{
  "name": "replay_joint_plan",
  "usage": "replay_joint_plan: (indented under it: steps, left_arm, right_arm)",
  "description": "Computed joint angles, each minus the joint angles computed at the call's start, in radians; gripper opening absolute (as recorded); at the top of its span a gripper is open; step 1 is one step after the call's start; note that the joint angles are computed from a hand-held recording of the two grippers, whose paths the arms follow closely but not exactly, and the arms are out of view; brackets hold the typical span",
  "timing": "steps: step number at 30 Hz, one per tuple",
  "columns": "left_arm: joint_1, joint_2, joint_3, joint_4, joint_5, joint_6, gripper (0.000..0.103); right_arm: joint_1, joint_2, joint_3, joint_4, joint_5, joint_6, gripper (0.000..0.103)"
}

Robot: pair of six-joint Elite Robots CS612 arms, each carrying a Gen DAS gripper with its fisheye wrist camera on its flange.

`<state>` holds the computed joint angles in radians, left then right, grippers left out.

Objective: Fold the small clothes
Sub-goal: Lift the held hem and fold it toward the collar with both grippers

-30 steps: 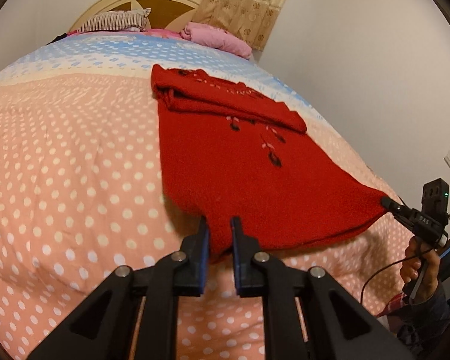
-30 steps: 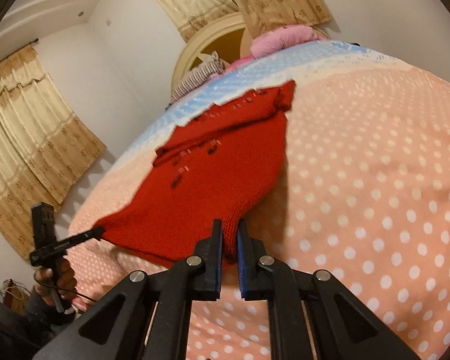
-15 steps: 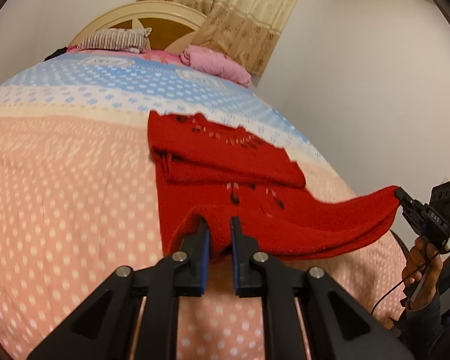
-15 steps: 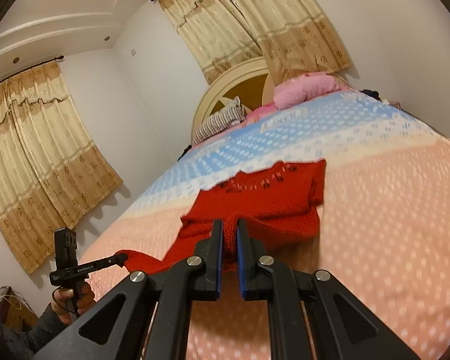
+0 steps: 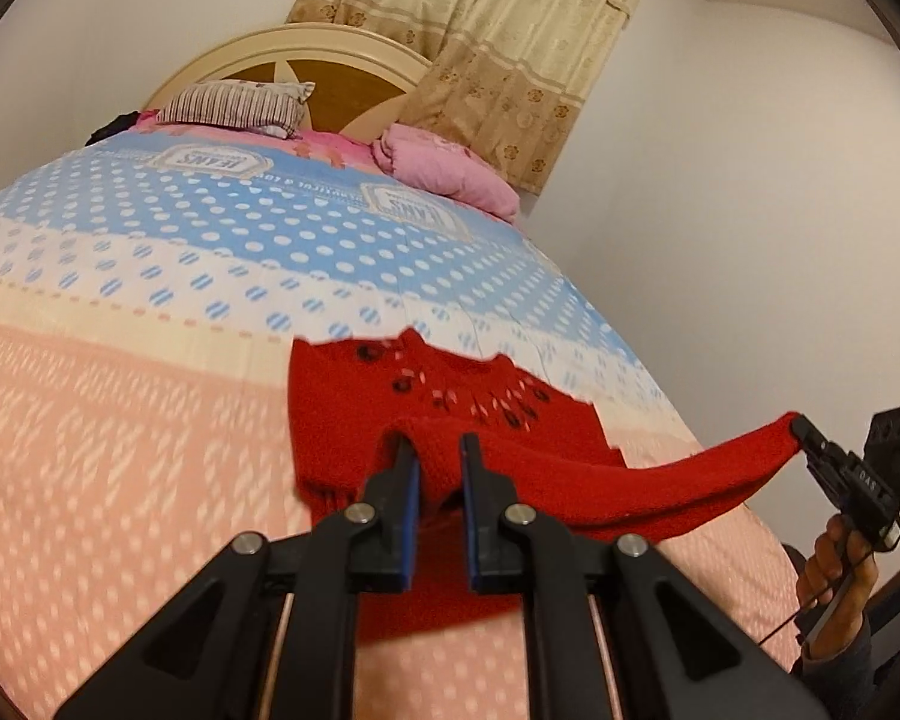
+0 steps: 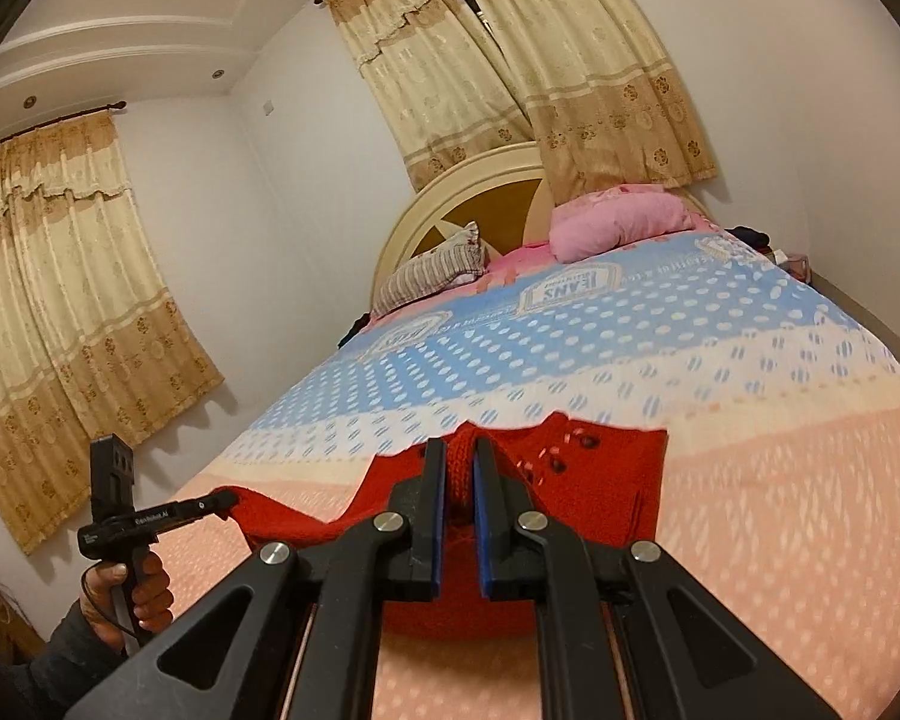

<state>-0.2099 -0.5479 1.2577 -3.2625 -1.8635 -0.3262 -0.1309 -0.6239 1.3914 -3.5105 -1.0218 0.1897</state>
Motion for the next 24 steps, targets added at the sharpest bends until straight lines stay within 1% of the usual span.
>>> replay_joint_plan:
  steps: [6, 8, 9, 11, 13, 17, 18, 19, 20, 21, 22, 23, 24]
  left_arm:
    - [-0.003, 0.065, -0.149, 0.12, 0.025, 0.025, 0.012]
    - [-0.002, 0.095, -0.21, 0.167, 0.035, 0.026, 0.012]
    - [-0.003, 0.101, -0.225, 0.181, 0.042, 0.027, 0.012]
    - [-0.005, 0.135, -0.297, 0.244, 0.055, 0.04, 0.012]
    - [-0.009, 0.158, -0.346, 0.283, 0.077, 0.053, 0.012]
    - [-0.023, 0.232, -0.492, 0.42, 0.147, 0.121, 0.012]
    - [-0.029, 0.259, -0.539, 0.461, 0.186, 0.141, 0.012]
    - [-0.032, 0.276, -0.569, 0.483, 0.205, 0.153, 0.012]
    - [-0.035, 0.309, -0.625, 0.524, 0.228, 0.171, 0.014]
    - [-0.04, 0.342, -0.683, 0.572, 0.273, 0.17, 0.018]
    - [-0.042, 0.364, -0.72, 0.604, 0.312, 0.15, 0.019]
    - [-0.043, 0.375, -0.738, 0.623, 0.34, 0.129, 0.018]
    - [-0.042, 0.38, -0.739, 0.624, 0.366, 0.1, 0.019]
  right_arm:
    - [0.005, 0.064, -0.135, 0.119, -0.046, 0.003, 0.007]
    - [0.006, 0.089, -0.185, 0.166, -0.064, 0.0, 0.007]
    - [0.007, 0.099, -0.204, 0.184, -0.073, -0.002, 0.007]
    - [0.008, 0.128, -0.26, 0.236, -0.09, -0.006, 0.007]
    - [0.008, 0.155, -0.314, 0.29, -0.108, -0.008, 0.007]
    - [0.017, 0.232, -0.46, 0.411, -0.164, -0.026, 0.007]
    - [0.02, 0.251, -0.495, 0.439, -0.178, -0.034, 0.007]
    - [0.025, 0.281, -0.55, 0.482, -0.201, -0.048, 0.007]
    - [0.029, 0.302, -0.59, 0.52, -0.213, -0.058, 0.007]
    - [0.031, 0.329, -0.641, 0.58, -0.21, -0.069, 0.007]
    - [0.034, 0.368, -0.719, 0.68, -0.22, -0.078, 0.007]
    - [0.037, 0.39, -0.763, 0.738, -0.243, -0.077, 0.008]
    - [0.038, 0.412, -0.799, 0.772, -0.267, -0.068, 0.01]
